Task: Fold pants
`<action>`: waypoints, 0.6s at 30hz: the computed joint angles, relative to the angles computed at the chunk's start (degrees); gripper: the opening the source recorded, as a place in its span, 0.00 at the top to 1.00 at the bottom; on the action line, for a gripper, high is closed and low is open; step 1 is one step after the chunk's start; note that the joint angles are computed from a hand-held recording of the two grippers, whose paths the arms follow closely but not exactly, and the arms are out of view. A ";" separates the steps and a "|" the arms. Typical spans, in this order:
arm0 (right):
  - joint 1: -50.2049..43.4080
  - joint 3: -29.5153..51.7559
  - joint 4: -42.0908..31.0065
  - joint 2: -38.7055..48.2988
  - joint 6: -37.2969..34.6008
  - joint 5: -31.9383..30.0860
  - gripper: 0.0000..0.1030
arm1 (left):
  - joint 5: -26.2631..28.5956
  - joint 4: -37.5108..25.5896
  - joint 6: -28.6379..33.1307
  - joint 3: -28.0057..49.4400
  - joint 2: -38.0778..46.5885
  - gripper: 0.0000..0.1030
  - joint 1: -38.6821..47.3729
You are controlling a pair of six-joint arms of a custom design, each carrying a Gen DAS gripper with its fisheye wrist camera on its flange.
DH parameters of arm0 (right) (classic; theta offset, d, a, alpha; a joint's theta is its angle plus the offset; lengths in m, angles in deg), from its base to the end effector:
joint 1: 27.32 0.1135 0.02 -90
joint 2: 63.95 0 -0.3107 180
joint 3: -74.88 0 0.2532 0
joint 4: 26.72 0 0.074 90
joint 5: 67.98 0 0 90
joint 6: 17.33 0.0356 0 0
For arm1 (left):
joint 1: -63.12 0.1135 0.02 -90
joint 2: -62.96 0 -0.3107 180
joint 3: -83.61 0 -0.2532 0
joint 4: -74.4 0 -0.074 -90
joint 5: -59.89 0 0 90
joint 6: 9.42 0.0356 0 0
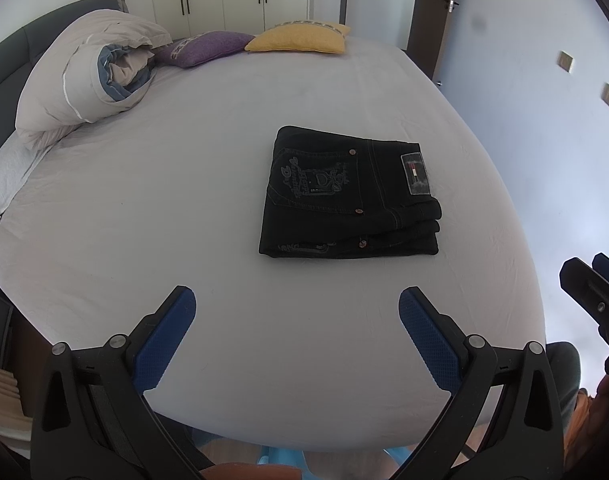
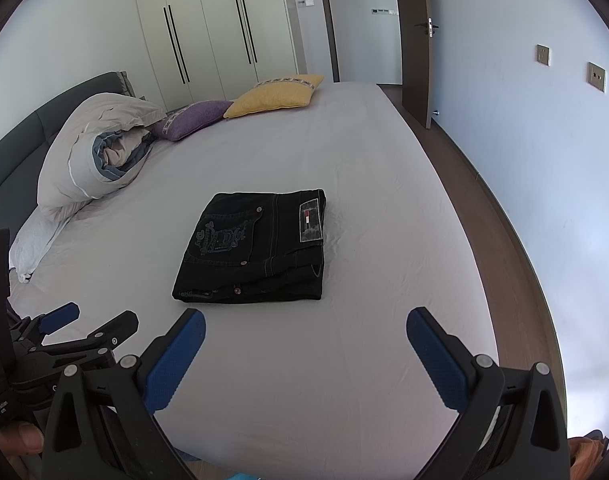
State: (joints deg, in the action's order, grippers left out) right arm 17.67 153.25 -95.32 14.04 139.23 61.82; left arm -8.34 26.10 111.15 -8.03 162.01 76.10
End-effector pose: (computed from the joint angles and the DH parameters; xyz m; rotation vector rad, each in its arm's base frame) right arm 0.1902 0.1579 0.3250 0.6036 2.2895 -0.1052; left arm 0.3663 0.0709 0.2816 0.5136 2.4481 -0.1890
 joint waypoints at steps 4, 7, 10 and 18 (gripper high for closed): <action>0.01 0.07 -0.10 0.04 0.07 -0.04 0.00 | 0.41 -0.12 0.33 0.02 0.14 0.00 0.30; 0.01 0.08 -0.07 0.03 0.03 -0.01 0.00 | 0.41 -0.09 0.62 0.06 0.26 0.00 0.43; 0.55 0.06 -0.11 0.34 0.65 0.21 0.00 | 0.63 -0.33 0.81 0.29 0.52 0.00 0.64; 0.58 -0.06 -0.08 0.25 0.62 0.18 0.00 | 0.62 -0.27 0.82 0.27 0.53 0.00 0.66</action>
State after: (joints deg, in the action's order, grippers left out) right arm 18.24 153.19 -95.40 14.29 139.85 62.00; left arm -7.72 25.83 111.97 -7.76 162.55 76.76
